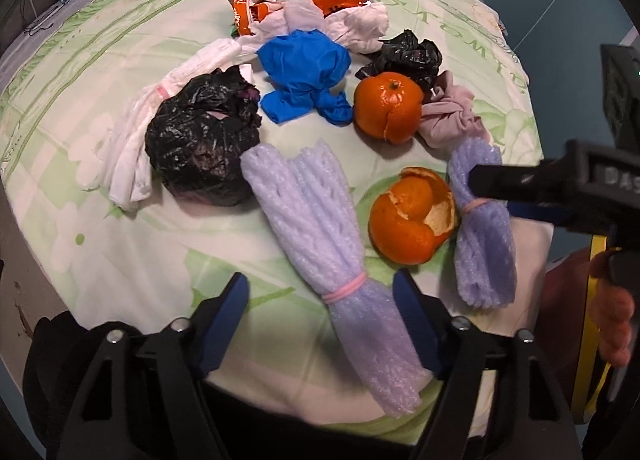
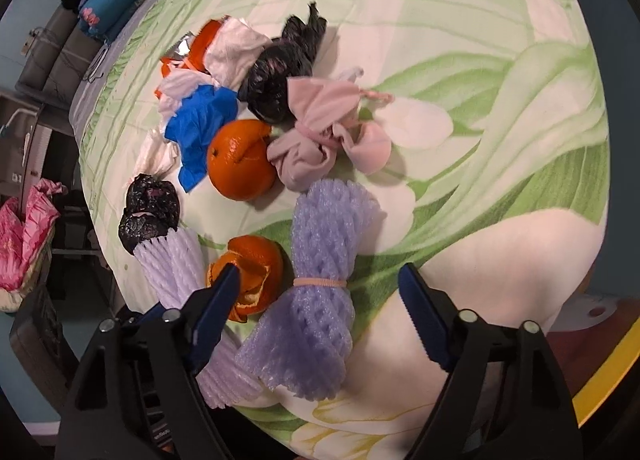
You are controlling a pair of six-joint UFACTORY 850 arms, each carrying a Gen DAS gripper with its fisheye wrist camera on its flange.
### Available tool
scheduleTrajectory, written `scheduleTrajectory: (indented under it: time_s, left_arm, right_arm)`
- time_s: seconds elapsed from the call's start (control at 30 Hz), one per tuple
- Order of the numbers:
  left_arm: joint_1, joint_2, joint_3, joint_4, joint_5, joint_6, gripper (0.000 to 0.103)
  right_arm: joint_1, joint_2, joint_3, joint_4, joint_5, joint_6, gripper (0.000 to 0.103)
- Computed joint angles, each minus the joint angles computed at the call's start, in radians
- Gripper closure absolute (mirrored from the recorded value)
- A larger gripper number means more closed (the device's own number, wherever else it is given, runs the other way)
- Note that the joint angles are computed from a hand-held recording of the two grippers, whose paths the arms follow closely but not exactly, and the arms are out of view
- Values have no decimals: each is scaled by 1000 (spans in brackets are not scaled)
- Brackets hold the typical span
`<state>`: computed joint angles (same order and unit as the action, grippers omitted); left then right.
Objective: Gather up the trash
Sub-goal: 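Grasp the lavender foam net with the left tool while the right tool grasps another net, then carry the lavender foam nets in both tools over the yellow-rimmed bin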
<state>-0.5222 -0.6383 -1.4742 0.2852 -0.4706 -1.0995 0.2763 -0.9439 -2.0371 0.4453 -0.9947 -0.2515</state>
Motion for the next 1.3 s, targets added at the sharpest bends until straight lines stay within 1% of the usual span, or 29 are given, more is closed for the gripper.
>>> scheduleTrajectory:
  time_s: [0.03, 0.07, 0.13, 0.17, 0.23, 0.27, 0.37, 0.47, 0.57, 0.8, 0.9, 1.13, 1.2, 1.3]
  left_arm:
    - [-1, 1, 3, -7, 9, 6, 46]
    - [-2, 0, 2, -20, 19, 16, 49]
    - [-2, -3, 0, -54, 38, 60, 64]
    - [-2, -3, 1, -74, 46, 81, 65]
    - [-5, -5, -3, -63, 45, 73, 69]
    - [-5, -4, -1, -69, 51, 79, 70]
    - [-1, 12, 23, -101, 85, 99, 73]
    - [-2, 38, 55, -88, 118, 77, 75]
    - [-11, 76, 92, -14, 155, 9, 75]
    - [-41, 164, 169, 304, 184, -281, 75]
    - [-51, 187, 181, 425, 175, -393, 75]
    - [-77, 218, 187, 594, 172, -541, 75]
    - [-87, 228, 189, 637, 169, -572, 75]
    - [-105, 235, 178, 660, 159, -569, 75]
  right_arm:
    - [1, -8, -6, -3, -8, 5, 34]
    - [2, -12, -8, -8, -9, 8, 40]
    - [1, -17, -7, -6, -9, 21, 42]
    - [3, -19, -5, -4, -7, 19, 49]
    - [3, -17, 1, 1, -1, 22, 56]
    - [3, -15, 4, 5, -2, 17, 63]
    - [0, -1, 24, 34, -3, -20, 73]
    - [-5, 24, 58, 54, 12, -48, 76]
    - [-11, 55, 98, 80, 26, -82, 77]
    - [-39, 175, 230, 166, 96, -186, 77]
    - [-59, 230, 291, 220, 115, -232, 77]
    - [-107, 368, 453, 355, 172, -366, 77]
    - [-120, 407, 497, 391, 191, -407, 77]
    - [-144, 455, 553, 445, 204, -461, 77]
